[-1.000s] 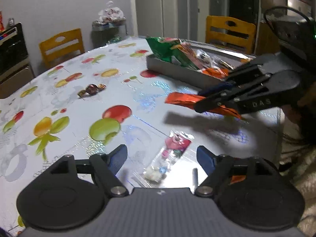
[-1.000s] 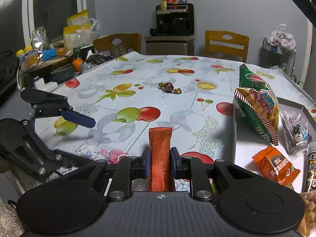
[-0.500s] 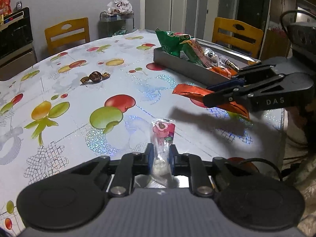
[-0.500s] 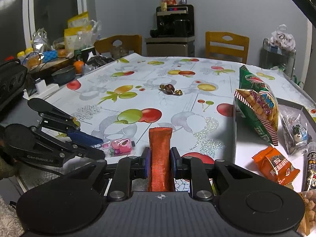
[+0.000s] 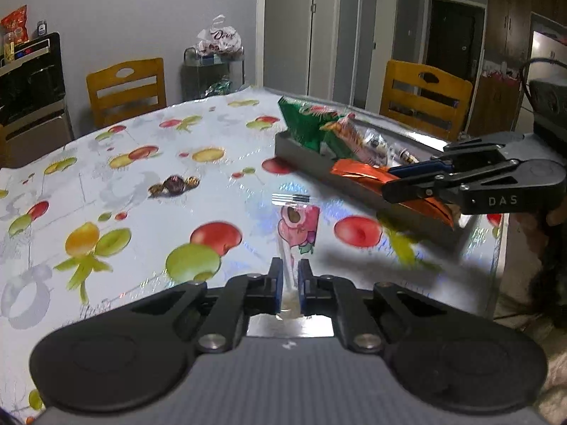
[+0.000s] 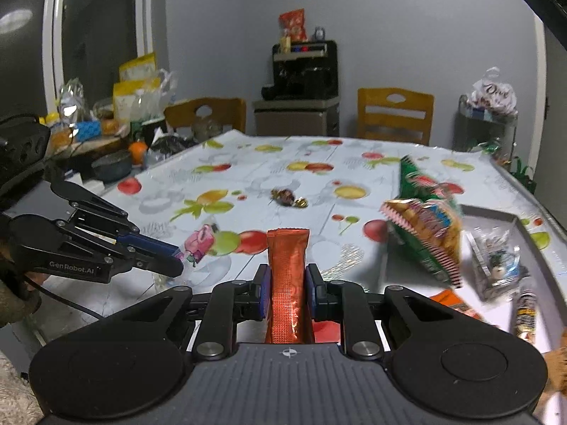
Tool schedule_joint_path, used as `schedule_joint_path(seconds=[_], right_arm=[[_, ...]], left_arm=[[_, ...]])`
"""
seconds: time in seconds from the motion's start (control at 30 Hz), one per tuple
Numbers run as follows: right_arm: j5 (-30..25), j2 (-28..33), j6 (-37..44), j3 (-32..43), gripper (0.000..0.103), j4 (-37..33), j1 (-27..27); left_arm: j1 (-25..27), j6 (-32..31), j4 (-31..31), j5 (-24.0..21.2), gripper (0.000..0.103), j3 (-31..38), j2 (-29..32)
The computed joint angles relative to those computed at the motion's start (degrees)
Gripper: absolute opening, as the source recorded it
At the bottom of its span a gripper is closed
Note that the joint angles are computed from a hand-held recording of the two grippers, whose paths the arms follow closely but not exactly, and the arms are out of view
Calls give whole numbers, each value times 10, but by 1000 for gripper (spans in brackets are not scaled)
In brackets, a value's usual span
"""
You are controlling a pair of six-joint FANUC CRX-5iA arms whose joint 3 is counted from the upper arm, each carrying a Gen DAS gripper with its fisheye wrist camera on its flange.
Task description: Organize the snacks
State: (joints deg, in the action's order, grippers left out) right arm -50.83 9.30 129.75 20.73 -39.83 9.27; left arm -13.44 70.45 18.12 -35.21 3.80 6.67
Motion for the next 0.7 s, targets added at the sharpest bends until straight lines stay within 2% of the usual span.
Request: schedule_joint_path(seconds=[0.3, 0.57, 0.7], right_arm=[[29, -6, -2, -5, 23, -21, -45], [40, -2, -7, -9, 23, -30, -74], [52, 1, -15, -9, 23, -27, -82]], left_arm=[[-19, -12, 17, 10, 0, 51, 38], [-35, -13, 17, -10, 0, 107, 79], [-39, -32, 39, -16, 0, 132, 97]])
